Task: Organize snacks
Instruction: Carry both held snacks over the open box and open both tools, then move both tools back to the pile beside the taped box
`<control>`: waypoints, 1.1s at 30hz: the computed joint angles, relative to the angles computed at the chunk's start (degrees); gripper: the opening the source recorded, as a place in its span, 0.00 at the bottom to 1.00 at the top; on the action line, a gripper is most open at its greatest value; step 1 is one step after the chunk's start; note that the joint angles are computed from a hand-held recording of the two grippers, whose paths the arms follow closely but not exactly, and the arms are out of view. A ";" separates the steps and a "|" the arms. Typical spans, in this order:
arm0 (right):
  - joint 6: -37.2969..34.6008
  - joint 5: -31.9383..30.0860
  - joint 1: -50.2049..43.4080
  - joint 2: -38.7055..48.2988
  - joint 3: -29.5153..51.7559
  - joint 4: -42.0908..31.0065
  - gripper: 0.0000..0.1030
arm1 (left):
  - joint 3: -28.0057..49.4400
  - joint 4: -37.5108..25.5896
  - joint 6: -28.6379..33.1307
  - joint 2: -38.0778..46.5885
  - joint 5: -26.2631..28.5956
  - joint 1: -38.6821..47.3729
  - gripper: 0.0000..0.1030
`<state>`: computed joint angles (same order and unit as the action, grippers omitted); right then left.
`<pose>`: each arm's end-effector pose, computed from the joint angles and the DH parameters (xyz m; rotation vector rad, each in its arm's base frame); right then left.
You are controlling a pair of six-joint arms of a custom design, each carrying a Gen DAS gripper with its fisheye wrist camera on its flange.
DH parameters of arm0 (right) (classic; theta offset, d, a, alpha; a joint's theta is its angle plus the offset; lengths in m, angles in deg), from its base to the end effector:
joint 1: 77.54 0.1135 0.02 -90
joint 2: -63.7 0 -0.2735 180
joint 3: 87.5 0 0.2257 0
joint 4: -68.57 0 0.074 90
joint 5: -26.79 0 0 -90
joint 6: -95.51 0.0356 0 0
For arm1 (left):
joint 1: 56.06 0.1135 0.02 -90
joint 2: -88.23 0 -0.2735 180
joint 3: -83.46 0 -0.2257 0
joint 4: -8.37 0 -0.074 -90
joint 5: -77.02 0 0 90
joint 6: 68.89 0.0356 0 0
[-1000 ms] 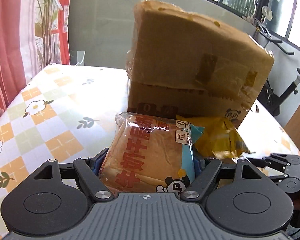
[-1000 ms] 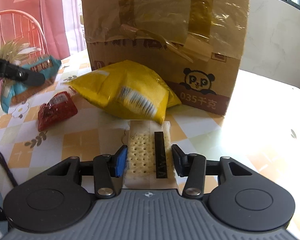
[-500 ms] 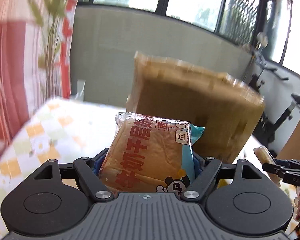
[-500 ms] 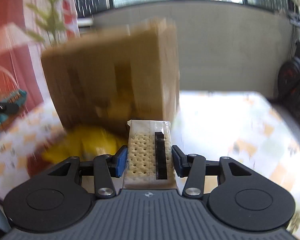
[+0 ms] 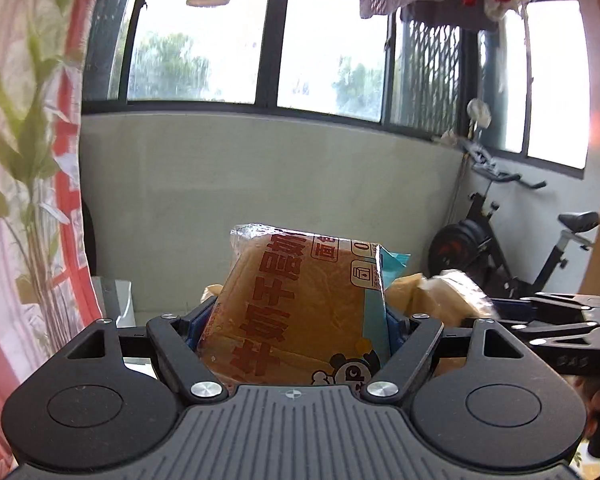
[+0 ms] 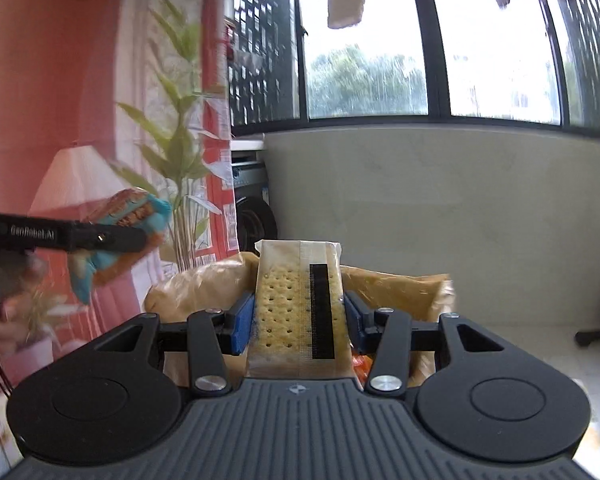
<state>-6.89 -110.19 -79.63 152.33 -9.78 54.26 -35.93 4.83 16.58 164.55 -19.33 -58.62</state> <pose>0.3247 0.0142 0.3023 -0.6738 1.7957 0.6492 0.2758 -0.0084 0.2821 -0.1077 1.9016 0.0218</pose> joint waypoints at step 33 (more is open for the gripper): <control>1.85 3.25 -1.50 -12.83 -22.78 14.03 0.78 | -9.91 -6.94 4.17 -11.23 3.92 5.69 0.84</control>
